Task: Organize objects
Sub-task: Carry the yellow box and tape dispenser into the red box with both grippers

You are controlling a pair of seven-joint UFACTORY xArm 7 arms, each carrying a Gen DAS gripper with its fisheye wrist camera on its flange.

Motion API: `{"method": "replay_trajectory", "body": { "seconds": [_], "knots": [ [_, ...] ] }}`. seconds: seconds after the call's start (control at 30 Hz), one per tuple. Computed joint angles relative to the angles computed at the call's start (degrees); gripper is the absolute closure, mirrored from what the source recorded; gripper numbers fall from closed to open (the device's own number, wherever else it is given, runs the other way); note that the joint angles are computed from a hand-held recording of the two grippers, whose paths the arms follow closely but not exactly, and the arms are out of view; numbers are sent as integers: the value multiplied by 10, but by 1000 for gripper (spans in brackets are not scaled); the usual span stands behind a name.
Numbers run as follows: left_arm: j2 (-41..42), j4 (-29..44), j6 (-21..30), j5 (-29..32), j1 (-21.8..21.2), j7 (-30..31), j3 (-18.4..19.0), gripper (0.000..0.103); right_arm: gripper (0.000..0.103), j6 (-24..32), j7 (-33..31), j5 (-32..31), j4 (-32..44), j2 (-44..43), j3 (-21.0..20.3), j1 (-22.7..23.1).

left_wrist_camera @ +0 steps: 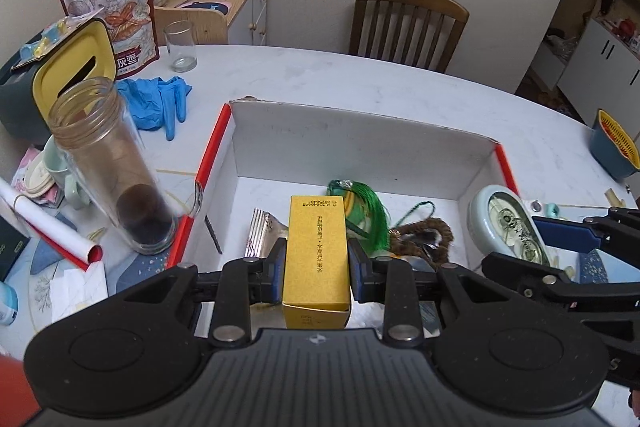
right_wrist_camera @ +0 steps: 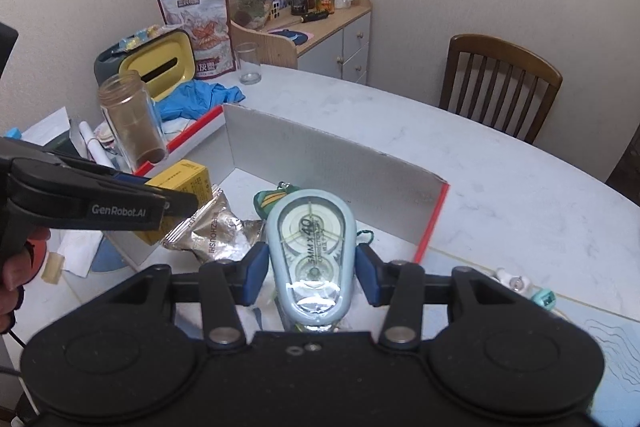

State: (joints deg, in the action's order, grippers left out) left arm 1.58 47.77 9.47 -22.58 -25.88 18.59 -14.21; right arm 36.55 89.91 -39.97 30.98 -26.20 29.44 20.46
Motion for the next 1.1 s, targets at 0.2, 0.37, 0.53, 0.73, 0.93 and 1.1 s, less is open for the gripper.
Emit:
{"method": "replay_trajectory", "body": {
  "seconds": [0.2,0.37,0.53,0.73,0.93,1.1],
  "knots": [
    [58,44,-4,87,-1,-67,11,73,58,-8,7,-37,21,60,-15,-16],
    [107,86,7,172,-9,-131,26,73,58,-21,15,-53,27,98,-46,-15],
    [147,127,32,232,-17,-169,37,73,58,-36,29,-61,31,132,-73,-7],
    [183,168,54,289,-33,-206,55,73,58,-35,33,-74,47,168,-95,4],
    [200,187,63,326,-39,-218,62,73,58,-31,19,-94,69,189,-110,25],
    [213,201,76,342,-40,-210,62,73,58,-36,-18,-73,85,215,-124,39]
  ]
}}
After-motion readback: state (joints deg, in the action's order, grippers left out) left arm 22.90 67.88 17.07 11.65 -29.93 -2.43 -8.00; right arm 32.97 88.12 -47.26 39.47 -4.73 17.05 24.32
